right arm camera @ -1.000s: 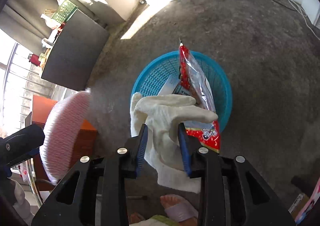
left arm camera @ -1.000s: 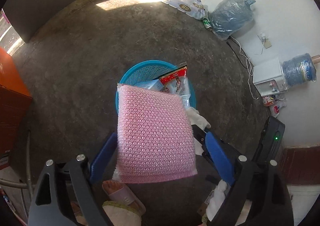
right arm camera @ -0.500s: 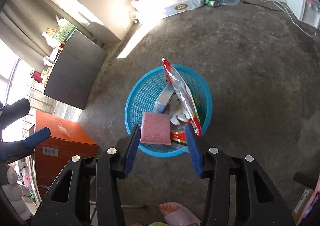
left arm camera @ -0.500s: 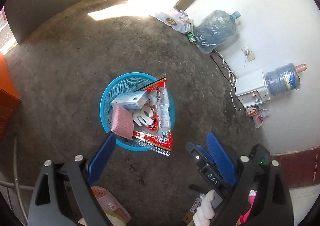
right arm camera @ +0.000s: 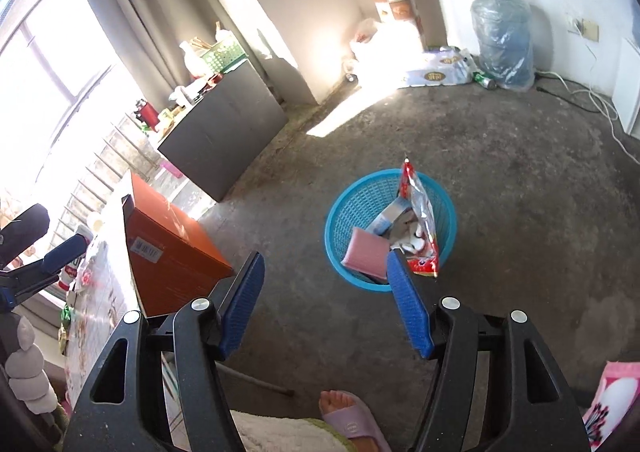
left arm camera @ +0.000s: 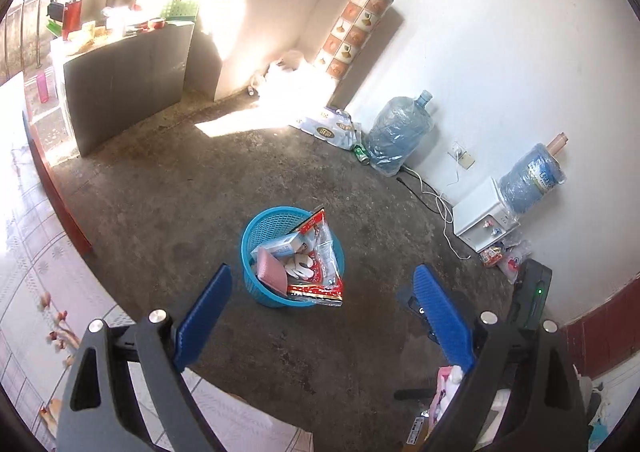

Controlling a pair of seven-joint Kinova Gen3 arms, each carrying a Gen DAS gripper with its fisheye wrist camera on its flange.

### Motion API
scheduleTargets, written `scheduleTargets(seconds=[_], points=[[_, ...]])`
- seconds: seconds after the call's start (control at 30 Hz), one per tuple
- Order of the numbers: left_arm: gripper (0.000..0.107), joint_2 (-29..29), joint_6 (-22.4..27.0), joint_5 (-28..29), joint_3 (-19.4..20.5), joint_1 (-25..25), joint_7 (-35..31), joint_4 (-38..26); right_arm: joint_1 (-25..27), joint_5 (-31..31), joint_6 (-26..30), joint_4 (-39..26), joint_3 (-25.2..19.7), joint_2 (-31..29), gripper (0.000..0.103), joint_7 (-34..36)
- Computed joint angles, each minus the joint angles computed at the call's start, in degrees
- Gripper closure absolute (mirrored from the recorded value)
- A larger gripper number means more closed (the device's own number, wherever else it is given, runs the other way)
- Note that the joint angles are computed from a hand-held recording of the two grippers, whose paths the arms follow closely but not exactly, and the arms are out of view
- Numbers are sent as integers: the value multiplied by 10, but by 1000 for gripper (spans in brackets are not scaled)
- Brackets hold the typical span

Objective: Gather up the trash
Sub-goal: 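Move both tools back to the table toward the bottle and plastic bag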

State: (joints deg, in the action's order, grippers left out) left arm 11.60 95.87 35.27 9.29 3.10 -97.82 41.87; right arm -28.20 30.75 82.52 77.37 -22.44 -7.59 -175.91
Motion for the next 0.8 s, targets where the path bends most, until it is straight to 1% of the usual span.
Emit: scheduleTargets(seconds=[0.13, 0.2, 0.3, 0.43, 0.53, 0.63, 0.8], points=[[18, -51, 20, 36, -35, -70, -37, 18, -16, 8, -5, -31, -13, 4, 35, 26], [18, -71, 34, 55, -60, -105, -55, 24, -24, 6, -14, -47, -14, 12, 35, 45], [17, -97, 43, 80, -104, -152, -84, 38, -43, 7, -26, -77, -15, 31, 33, 71], [18, -109, 71, 121, -165, -217, -104, 40, -72, -13, -45, -126, 4, 66, 33, 119], [17, -110, 81, 141, -201, -265, -123, 37, -97, -32, -56, -166, 23, 97, 32, 157], [17, -111, 85, 157, -227, -313, -142, 43, -119, -48, -48, -220, 39, 135, 32, 198], [17, -113, 80, 185, -263, -380, -166, 68, -164, -51, -12, -331, 61, 202, 32, 265]])
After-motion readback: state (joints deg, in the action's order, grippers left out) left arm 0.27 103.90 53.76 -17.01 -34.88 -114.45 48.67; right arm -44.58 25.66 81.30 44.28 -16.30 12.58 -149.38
